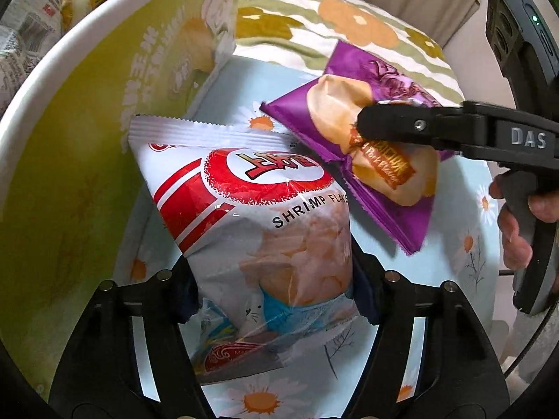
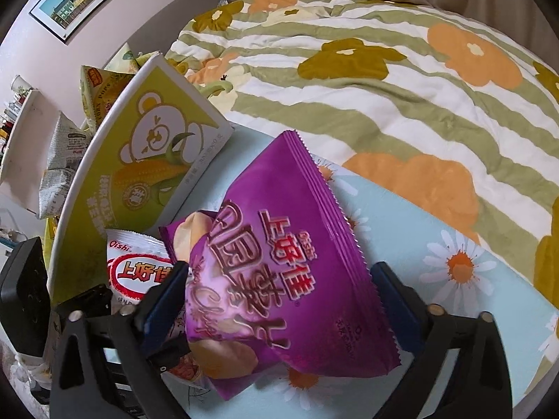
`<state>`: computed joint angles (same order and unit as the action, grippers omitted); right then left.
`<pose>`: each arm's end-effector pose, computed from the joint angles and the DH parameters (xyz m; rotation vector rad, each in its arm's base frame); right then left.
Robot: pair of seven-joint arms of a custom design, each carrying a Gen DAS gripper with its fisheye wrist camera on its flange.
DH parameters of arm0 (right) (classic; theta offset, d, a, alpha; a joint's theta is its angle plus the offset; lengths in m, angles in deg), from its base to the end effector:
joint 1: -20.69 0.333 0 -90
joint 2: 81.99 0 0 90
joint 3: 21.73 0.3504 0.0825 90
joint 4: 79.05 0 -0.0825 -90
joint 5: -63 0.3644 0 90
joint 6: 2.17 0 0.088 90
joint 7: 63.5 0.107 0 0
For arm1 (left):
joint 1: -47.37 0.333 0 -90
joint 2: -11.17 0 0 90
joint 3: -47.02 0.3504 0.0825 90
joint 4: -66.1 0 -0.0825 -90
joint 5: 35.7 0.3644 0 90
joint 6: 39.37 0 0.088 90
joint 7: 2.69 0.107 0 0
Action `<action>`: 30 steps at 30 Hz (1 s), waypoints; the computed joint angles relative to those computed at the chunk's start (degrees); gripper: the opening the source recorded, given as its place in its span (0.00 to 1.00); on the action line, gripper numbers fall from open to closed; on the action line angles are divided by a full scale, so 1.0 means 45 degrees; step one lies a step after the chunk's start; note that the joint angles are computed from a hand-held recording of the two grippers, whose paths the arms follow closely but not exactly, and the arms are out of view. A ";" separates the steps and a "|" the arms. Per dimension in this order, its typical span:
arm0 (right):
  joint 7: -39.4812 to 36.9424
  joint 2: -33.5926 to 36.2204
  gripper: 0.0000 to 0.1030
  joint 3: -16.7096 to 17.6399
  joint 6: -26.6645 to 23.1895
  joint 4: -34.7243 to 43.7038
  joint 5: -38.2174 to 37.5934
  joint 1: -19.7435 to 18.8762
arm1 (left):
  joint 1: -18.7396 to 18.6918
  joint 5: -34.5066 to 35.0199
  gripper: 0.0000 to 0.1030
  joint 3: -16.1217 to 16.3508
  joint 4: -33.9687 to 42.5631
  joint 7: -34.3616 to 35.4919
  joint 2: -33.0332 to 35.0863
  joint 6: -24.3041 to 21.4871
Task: Organize snacks
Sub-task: 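Carry the shrimp flakes bag into the box and release it with the left tool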
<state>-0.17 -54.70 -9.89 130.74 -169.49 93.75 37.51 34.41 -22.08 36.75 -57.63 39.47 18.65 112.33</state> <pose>0.6291 0.3252 0.4387 -2.2852 1.1897 0.2663 0.5272 -0.2299 0.4230 -2.3006 1.7940 -0.4928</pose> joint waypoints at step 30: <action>0.3699 -0.7359 0.65 -0.0828 0.5179 -0.6985 -0.1299 0.1410 | 0.0242 -0.0148 0.63 -0.0532 -0.2324 0.1168 -0.5736 0.0540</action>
